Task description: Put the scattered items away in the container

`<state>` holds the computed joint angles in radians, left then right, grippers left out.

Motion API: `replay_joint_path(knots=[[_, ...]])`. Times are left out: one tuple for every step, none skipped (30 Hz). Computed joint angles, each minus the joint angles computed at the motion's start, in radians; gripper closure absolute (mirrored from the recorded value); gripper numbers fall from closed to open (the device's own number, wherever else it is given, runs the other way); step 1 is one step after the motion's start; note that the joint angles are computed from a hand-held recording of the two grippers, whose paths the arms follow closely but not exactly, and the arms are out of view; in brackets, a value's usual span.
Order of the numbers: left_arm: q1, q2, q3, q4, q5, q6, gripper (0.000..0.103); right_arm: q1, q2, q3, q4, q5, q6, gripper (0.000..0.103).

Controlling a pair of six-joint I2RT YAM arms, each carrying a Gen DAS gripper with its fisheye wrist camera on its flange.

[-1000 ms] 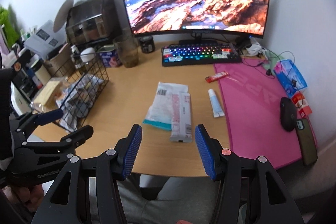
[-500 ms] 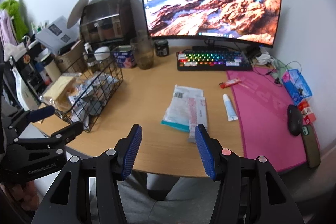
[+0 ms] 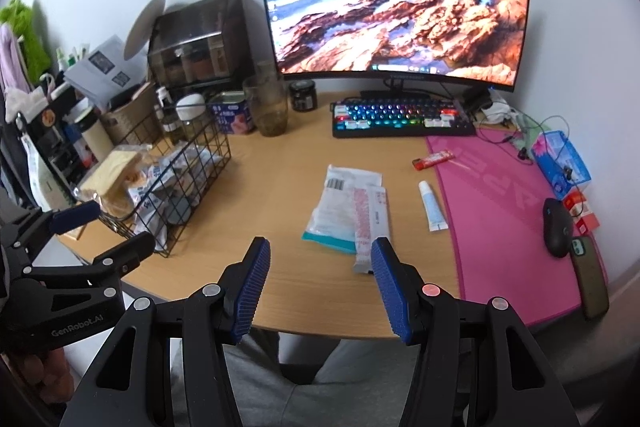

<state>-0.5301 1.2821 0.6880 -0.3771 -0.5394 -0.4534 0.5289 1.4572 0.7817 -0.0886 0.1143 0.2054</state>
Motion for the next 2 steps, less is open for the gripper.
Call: replay_joint_path(knots=[[-0.007, 0.001, 0.001, 0.002, -0.005, 0.001, 0.020, -0.002, 0.000, -0.002, 0.002, -0.002, 0.001, 0.050], [-0.011, 0.001, 0.001, 0.006, -0.009, 0.000, 0.020, -0.003, 0.000, -0.003, 0.004, -0.002, 0.001, 0.050]])
